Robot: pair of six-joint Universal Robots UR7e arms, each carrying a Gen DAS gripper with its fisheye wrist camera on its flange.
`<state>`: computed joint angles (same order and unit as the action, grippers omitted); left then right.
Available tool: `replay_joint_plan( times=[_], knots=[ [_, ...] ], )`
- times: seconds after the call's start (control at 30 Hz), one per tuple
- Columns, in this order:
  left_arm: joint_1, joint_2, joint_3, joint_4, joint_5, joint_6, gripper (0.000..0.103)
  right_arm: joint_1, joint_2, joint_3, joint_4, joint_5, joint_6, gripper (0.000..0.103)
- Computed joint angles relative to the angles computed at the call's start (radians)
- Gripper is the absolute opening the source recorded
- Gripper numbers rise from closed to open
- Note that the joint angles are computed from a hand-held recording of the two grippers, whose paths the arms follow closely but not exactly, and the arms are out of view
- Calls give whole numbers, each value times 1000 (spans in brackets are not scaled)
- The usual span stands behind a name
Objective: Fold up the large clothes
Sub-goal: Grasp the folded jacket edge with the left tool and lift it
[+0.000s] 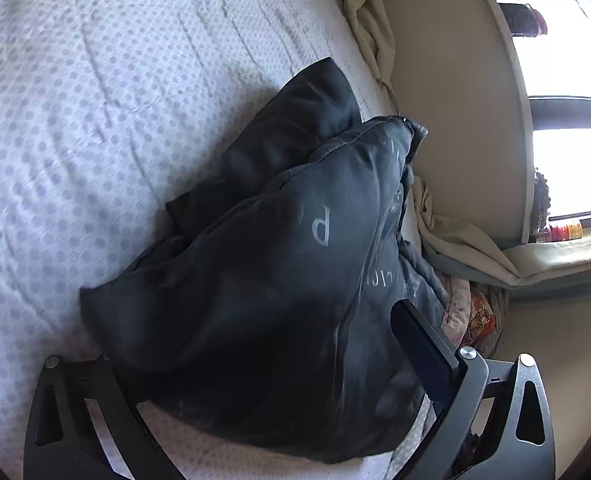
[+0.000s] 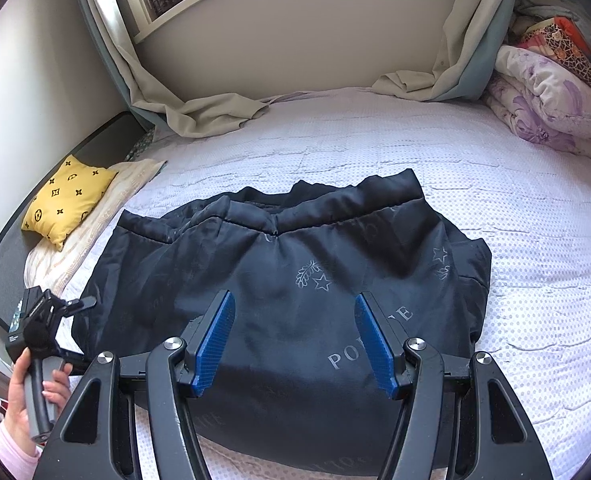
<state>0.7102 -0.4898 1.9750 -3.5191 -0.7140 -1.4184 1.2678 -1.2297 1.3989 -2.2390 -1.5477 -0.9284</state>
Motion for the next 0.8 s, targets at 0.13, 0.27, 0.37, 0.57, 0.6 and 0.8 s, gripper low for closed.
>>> replay_joint_plan(
  times=[0.13, 0.27, 0.37, 0.57, 0.6, 0.8],
  knots=[
    [4, 17, -20, 1, 44, 18, 101, 0, 3, -6, 14, -4, 6, 60],
    [3, 16, -32, 57, 80, 10, 90, -1, 11, -13, 33, -12, 17, 60],
    [4, 16, -37, 73, 89, 8, 83, 3, 8, -3, 31, -16, 11, 60],
    [-7, 21, -27, 70, 110, 6, 80, 34, -9, 53, -7, -20, -62, 37],
    [-10, 24, -25, 67, 113, 4, 80, 39, -10, 62, -14, -22, -72, 34],
    [-19, 31, -13, 50, 123, -5, 79, 75, -22, 148, -57, -40, -166, 25]
  ],
)
